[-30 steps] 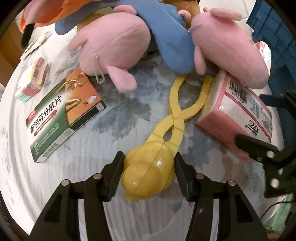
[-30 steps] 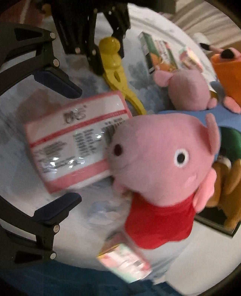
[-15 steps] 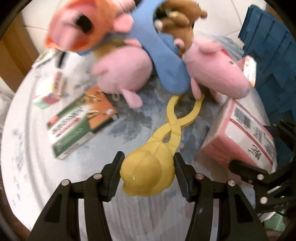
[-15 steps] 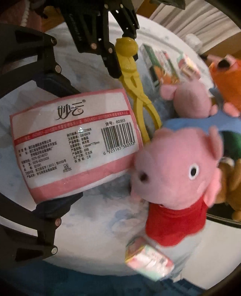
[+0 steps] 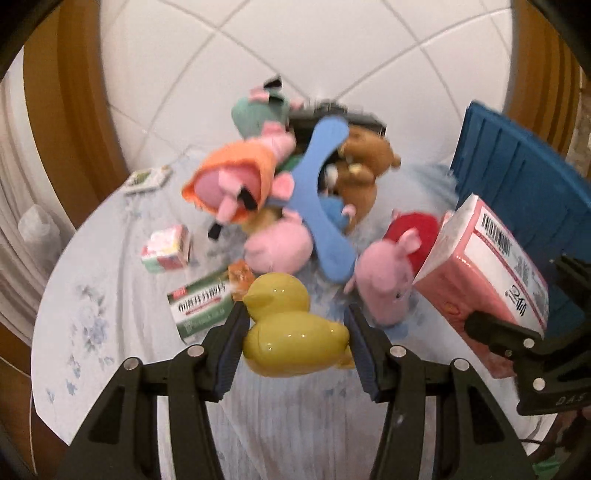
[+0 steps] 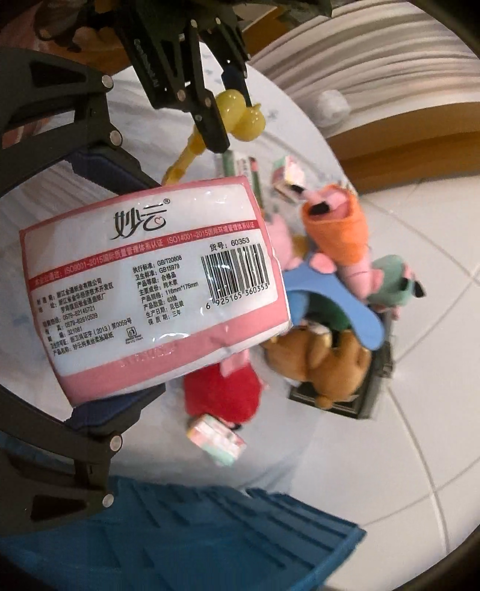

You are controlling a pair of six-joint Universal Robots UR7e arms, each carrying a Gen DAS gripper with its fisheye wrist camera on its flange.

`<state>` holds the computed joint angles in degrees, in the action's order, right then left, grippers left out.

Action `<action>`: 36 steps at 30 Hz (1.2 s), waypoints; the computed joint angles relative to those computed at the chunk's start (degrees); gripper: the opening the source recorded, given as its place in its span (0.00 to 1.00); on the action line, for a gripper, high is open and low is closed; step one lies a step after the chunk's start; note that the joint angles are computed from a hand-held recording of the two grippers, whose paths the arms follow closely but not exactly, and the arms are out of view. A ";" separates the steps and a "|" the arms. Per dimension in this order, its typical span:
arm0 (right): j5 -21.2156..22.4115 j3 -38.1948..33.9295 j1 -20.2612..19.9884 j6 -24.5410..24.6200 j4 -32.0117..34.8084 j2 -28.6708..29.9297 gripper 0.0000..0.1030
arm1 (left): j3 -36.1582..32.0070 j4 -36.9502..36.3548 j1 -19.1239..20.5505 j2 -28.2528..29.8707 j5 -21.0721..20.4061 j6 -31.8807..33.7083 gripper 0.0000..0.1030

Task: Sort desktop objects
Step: 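Carry the yellow duck toy and tissue pack with both tools over the crate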

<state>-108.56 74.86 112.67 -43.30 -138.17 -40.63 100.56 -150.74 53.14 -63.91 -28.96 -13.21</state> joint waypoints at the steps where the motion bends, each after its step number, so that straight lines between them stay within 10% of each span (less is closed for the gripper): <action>1: 0.50 0.51 0.25 0.14 -1.02 -0.43 0.91 | -0.07 -1.17 -0.68 0.03 0.47 1.10 0.50; 19: 1.30 3.14 2.41 2.41 -20.87 -12.67 0.91 | -15.68 -32.55 -10.06 13.28 -5.62 33.59 0.51; 29: -5.98 0.16 -0.76 2.83 -28.30 -16.12 0.91 | -31.08 -31.85 -14.35 24.81 -15.00 38.61 0.51; 36: -10.67 -2.35 -5.33 5.07 -25.78 -17.02 0.91 | -40.17 -15.31 -15.03 33.21 -16.39 32.28 0.51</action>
<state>-119.23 72.51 107.34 -38.23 -163.95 -57.65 60.39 -166.04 38.11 -30.70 -45.35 19.06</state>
